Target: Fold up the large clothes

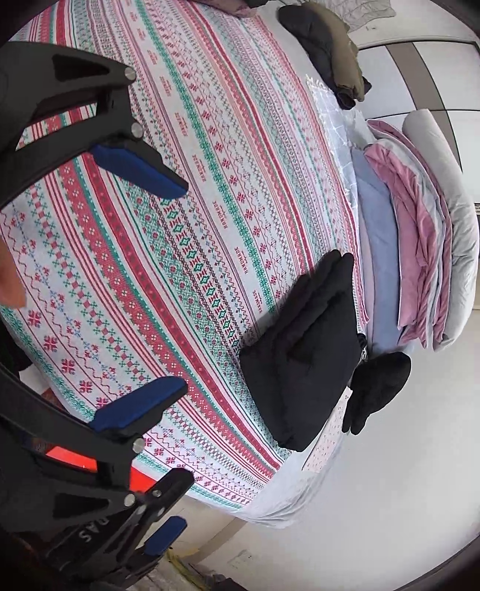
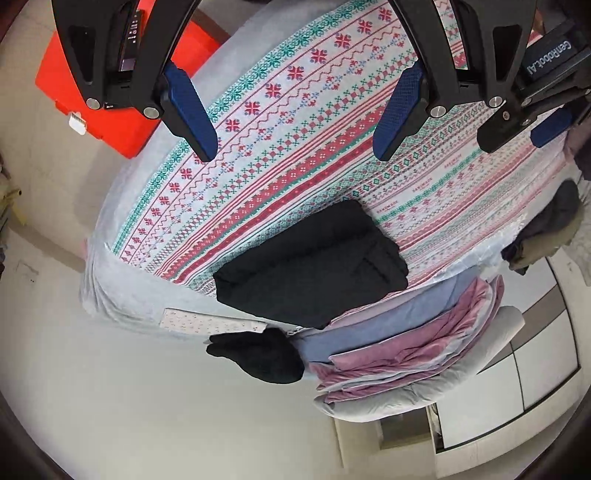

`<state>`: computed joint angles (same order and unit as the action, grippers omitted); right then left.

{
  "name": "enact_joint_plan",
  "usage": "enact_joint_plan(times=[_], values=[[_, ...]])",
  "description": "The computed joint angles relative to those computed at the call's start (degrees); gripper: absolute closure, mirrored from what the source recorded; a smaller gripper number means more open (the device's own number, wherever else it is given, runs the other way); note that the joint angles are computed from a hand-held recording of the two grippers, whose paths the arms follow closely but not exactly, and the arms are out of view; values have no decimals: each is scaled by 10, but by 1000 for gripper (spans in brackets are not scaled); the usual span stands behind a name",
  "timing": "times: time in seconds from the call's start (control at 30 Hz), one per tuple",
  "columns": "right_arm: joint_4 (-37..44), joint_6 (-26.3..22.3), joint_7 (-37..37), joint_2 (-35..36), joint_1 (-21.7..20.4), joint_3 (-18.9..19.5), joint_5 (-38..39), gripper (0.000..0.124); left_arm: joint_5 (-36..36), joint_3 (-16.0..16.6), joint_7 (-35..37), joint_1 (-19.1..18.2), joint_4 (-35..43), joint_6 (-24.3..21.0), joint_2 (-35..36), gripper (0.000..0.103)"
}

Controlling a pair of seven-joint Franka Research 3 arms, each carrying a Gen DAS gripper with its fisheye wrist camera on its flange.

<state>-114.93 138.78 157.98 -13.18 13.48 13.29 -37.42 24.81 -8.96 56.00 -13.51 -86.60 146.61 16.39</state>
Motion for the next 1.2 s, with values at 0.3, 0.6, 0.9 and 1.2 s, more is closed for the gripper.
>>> enact_joint_plan(times=[0.3, 0.6, 0.9, 1.2], values=[[13, -62, 10, 1, 5, 5, -36, 35, -21, -1, 1, -2, 18, -4, 28, 2], [23, -75, 10, 12, 16, -2, -30, 34, -16, 1, -6, 0, 1, 6, 17, 2], [30, -94, 13, 16, 21, -2, -43, 33, -32, -4, 15, 5, -10, 17, 10, 1], [44, -105, 6, 30, 32, -5, -52, 33, -33, -3, 17, 7, -11, 19, 10, 1]])
